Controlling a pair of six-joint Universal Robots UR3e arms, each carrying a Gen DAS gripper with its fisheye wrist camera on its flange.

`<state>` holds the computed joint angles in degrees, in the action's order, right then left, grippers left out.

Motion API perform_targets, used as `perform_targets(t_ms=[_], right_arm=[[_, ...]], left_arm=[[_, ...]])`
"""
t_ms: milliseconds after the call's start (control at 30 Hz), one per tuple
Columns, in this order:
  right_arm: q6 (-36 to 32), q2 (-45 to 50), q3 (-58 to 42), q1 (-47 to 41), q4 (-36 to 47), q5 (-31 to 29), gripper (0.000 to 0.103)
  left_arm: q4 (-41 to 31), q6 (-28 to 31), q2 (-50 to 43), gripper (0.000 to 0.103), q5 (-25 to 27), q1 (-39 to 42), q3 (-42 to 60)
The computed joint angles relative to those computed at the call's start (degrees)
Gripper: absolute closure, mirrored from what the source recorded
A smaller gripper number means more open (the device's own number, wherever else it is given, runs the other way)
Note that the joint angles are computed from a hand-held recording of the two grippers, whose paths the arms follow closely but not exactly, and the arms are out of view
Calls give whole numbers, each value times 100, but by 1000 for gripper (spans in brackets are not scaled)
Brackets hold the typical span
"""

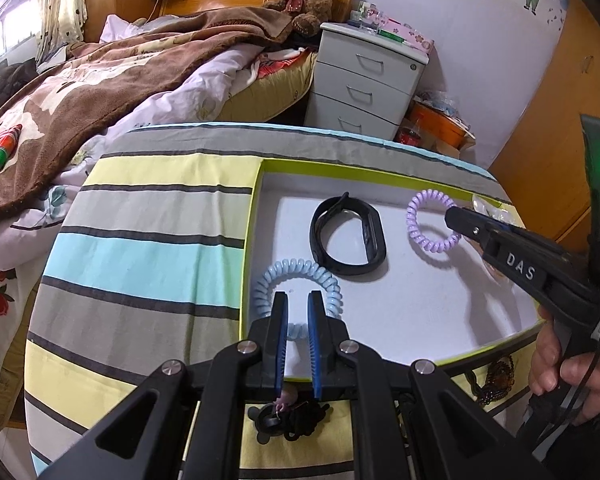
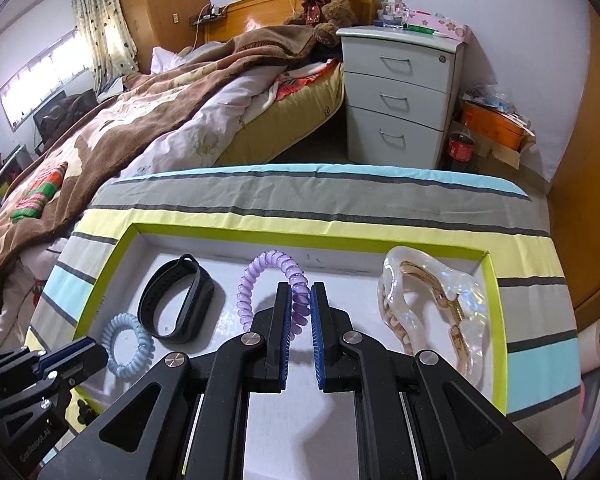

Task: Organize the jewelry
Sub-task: 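Open the left gripper to drop the blue coil while the right releases the lavender coil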

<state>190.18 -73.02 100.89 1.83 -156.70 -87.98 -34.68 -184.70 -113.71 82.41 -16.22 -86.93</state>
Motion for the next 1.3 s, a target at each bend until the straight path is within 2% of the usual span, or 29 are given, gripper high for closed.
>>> perform_targets(t_ms=[300, 767, 1067, 1300], right_arm=[[-63, 374, -446, 42, 328, 127, 93], [-73, 589, -642, 107, 385, -77, 92], [-76, 576, -637, 211, 287, -292, 83], [-19, 386, -444, 222, 194, -301, 82]], left_arm=[[-45, -43, -152, 93, 138, -57, 113], [-19, -69, -161, 92, 261, -110, 86], [-79, -79, -186, 92, 295, -122, 156], [-71, -77, -128, 88, 300, -136, 124]])
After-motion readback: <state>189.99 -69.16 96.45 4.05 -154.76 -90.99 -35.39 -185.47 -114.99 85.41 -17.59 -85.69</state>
